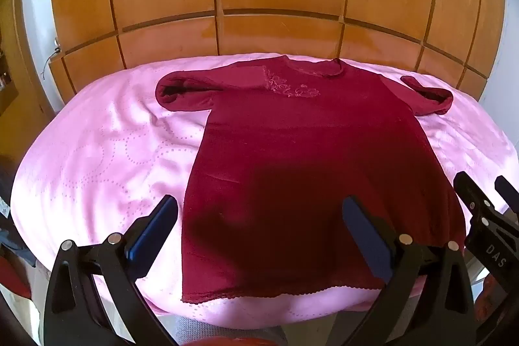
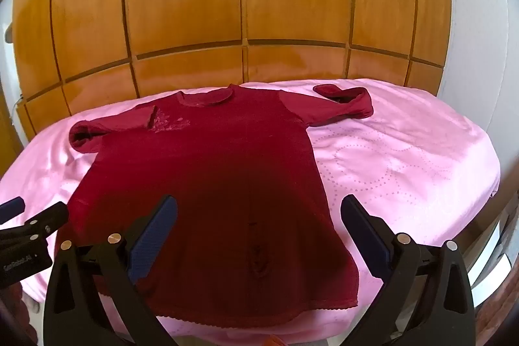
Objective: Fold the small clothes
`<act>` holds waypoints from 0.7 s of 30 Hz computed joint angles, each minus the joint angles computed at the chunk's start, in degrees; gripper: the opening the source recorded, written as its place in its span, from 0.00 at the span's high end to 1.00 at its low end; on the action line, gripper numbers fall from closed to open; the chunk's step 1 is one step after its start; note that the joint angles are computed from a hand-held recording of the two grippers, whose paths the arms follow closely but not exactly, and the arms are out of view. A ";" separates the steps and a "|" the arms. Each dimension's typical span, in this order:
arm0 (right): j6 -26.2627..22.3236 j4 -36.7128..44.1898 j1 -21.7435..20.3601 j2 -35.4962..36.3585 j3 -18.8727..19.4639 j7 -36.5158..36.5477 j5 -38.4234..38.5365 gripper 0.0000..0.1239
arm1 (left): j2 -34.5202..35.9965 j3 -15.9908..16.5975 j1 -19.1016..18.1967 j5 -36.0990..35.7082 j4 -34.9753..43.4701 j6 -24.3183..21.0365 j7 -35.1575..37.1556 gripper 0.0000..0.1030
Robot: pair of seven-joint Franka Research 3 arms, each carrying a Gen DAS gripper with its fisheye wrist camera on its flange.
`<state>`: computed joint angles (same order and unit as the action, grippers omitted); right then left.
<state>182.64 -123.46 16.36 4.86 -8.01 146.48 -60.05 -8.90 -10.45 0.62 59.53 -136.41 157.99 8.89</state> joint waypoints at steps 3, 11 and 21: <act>0.11 0.03 0.05 -0.01 -0.10 0.67 -0.45 0.19 | 0.02 0.17 0.00 -0.06 -0.06 0.44 0.05 0.02; 0.85 -0.23 -0.56 -0.17 0.09 1.35 -1.55 0.19 | 0.06 0.22 0.43 -1.21 -0.03 0.38 1.55 0.02; 0.80 -1.07 0.05 -0.31 -0.06 -2.99 3.02 0.19 | 0.65 0.31 0.49 1.08 0.00 -0.10 0.11 0.02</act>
